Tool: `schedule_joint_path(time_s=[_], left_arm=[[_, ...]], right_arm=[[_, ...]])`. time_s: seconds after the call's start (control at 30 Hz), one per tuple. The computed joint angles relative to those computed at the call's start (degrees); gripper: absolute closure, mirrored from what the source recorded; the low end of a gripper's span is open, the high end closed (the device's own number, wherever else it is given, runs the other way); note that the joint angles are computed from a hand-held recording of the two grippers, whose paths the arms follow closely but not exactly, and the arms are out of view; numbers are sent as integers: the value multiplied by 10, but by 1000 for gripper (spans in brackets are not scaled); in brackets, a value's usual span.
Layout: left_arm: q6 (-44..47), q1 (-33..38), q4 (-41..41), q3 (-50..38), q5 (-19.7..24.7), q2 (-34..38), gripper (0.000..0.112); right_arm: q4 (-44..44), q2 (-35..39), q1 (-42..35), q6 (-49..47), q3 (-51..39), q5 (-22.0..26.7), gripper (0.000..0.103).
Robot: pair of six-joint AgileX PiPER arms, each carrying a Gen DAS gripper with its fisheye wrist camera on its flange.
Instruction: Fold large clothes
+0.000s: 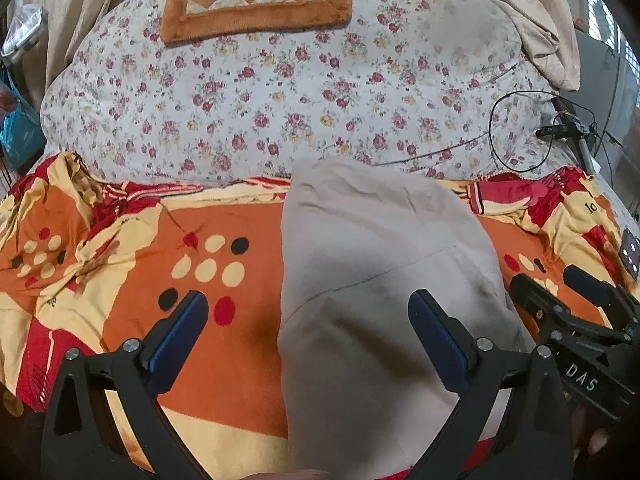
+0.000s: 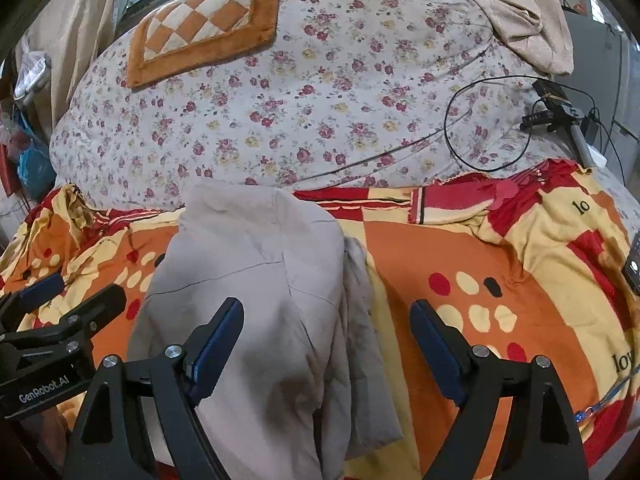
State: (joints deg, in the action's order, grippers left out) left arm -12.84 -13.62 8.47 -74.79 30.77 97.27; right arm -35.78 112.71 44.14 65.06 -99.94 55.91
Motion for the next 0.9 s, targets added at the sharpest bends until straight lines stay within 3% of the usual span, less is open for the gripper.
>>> schedule_joint_path(time_s=[0.9], left_arm=[[6,22,-18,16,-15,21,12]], right_arm=[[23,27,-3,-25,-22,1,17]])
